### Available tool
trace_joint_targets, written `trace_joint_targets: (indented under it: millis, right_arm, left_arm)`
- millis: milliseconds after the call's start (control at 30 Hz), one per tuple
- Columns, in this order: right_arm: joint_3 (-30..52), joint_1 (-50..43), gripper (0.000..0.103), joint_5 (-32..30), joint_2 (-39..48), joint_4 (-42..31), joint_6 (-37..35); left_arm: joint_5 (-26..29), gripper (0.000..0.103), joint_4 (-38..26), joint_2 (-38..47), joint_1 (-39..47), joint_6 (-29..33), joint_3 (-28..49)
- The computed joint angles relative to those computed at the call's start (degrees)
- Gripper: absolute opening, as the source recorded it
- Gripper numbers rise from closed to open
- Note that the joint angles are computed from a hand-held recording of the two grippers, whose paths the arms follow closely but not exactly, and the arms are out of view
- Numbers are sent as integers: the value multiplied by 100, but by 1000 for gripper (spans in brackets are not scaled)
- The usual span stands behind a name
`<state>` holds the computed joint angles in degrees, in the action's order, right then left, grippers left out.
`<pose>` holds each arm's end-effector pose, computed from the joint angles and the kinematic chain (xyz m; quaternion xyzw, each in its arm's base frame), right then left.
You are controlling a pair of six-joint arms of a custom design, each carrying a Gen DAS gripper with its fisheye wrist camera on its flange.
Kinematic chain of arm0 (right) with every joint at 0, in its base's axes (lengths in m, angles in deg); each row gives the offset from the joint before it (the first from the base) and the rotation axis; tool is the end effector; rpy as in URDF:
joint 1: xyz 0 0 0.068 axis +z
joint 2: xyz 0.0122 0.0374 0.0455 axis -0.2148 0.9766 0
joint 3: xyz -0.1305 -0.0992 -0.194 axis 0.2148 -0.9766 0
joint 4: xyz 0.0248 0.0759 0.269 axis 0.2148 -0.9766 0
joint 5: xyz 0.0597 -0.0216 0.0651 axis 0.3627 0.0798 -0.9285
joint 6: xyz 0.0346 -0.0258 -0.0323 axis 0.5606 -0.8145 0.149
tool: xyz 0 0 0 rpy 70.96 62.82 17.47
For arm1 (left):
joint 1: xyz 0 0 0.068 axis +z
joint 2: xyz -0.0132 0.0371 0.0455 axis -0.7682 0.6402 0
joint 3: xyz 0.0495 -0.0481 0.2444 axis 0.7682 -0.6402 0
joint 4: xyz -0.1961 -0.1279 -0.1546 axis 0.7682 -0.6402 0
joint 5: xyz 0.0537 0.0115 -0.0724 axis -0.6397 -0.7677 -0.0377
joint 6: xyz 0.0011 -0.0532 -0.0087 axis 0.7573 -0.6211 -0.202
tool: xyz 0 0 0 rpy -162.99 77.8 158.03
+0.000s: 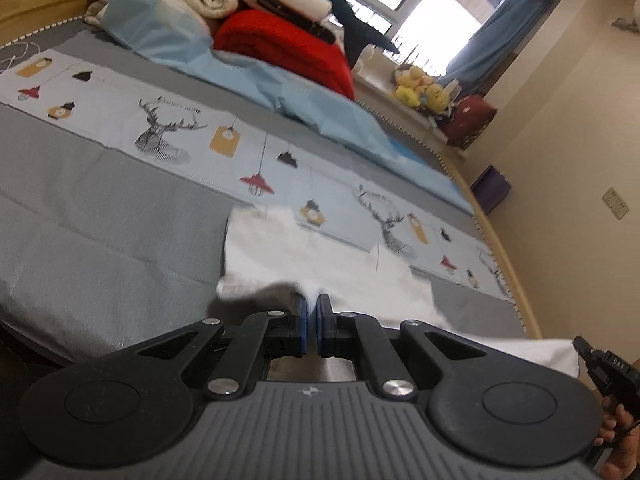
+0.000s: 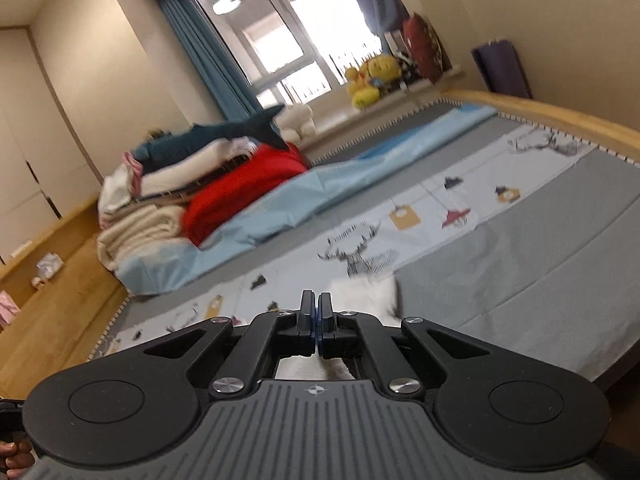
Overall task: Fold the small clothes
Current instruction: 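Lift the hem with both tools and fold it over toward the collar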
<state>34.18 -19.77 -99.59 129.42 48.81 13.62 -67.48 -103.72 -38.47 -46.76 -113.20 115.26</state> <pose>0.3229 -0.0222 0.2435 0.0363 0.8203 0.2937 0.4894 0.2191 0.0063 0.2743 -0.2100 0.8701 -0.1798 0.4080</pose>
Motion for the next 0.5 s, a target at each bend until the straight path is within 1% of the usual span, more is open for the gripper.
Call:
trace_joint_targets:
  millis: [100,200,233,300,333,400,500]
  right_arm:
    - [-25,-16,0,110,3,69,83]
    - [391,226,0,510,651,191,92]
    - [667,336,0,651,988,181,101]
    - [1268,544,0,897,1673,131,58]
    - [1681,645,0,1060,2066,-26,78]
    - [2673,801,0,1227,2930,-496,121]
    - [4446,1080,0,1722,4310,-1509,-112]
  left_arm:
    - [-25,4,171,363,-49,42,239]
    - [-99,4,579,1312,-33,200,615]
    - [-60,4,758,1728,32,208,770]
    - [-35,4,994,2624,186,122,1156]
    - [-8,4,1005,3096,271,73,1417]
    - [160,4,1035,4006,439,-34,1997]
    - [-65,4,976,5174,442,337,2892]
